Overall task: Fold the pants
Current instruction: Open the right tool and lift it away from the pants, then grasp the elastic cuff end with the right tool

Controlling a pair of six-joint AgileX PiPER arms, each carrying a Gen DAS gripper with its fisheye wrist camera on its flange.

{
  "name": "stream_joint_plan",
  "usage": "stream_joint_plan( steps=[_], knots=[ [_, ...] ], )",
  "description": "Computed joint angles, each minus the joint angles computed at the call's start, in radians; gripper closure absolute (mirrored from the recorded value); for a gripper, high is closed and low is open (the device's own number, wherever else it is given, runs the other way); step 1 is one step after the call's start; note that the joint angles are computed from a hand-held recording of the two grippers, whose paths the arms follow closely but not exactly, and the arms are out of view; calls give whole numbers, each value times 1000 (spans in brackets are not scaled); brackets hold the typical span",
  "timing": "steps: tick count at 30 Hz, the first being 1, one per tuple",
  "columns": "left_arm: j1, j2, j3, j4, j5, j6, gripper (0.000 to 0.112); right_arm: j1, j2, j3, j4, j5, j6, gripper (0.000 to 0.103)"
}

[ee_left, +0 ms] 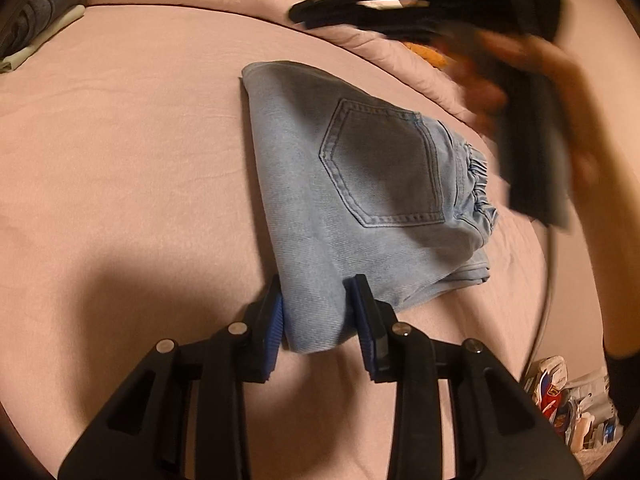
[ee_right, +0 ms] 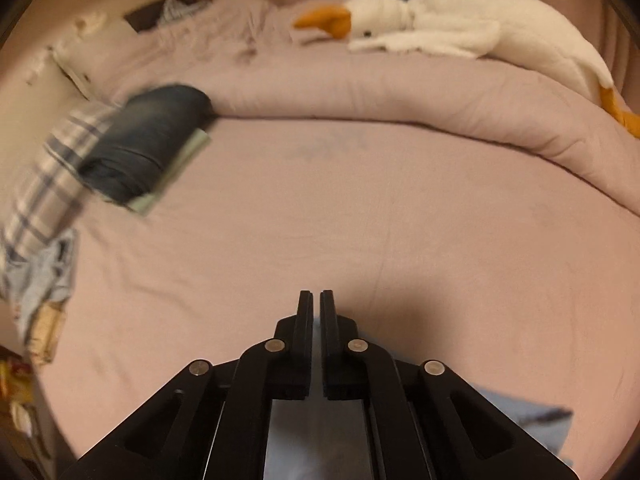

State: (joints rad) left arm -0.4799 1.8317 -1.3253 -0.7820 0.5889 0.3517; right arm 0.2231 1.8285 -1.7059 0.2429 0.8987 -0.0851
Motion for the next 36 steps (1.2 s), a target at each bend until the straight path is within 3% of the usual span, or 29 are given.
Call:
stream_joint_plan(
  steps=[1, 3, 8, 10, 12, 16, 19, 22, 27, 31, 33, 36],
  knots=[
    [-4, 0, -3, 14, -3, -16, 77, -1, -50, 61, 10, -20, -7, 71],
    [-14, 1, -7, 39, -11, -52, 75, -1, -141, 190, 38, -65, -22, 44],
    [-36, -8, -14, 123, -28, -162, 64, -55, -261, 368, 127, -99, -94, 43],
    [-30, -21, -1, 121, -35, -182, 54, -85, -320, 443, 168, -117, -130, 43],
    [-13, -39, 18, 113, -54, -195, 52, -96, -357, 488, 155, -127, -147, 44],
    [3, -75, 43, 150, -72, -258, 52, 1, -377, 592, -6, -162, -50, 48],
    [-3, -85, 18, 227, -60, -331, 52, 111, -451, 733, -225, -303, 135, 49],
    [-5, -91, -26, 280, -27, -336, 52, 144, -467, 733, -299, -295, 222, 49],
    [-100, -24, -154, 497, -5, -422, 51, 59, -525, 712, -152, -258, 96, 49],
    [-166, 55, -271, 628, 48, -479, 51, -7, -585, 733, -214, -315, 165, 49],
    [-199, 109, -344, 710, 87, -513, 51, -32, -552, 700, -293, -318, 246, 49],
    [-235, 187, -441, 814, 160, -547, 50, -78, -480, 667, -253, -325, 214, 49]
  ],
)
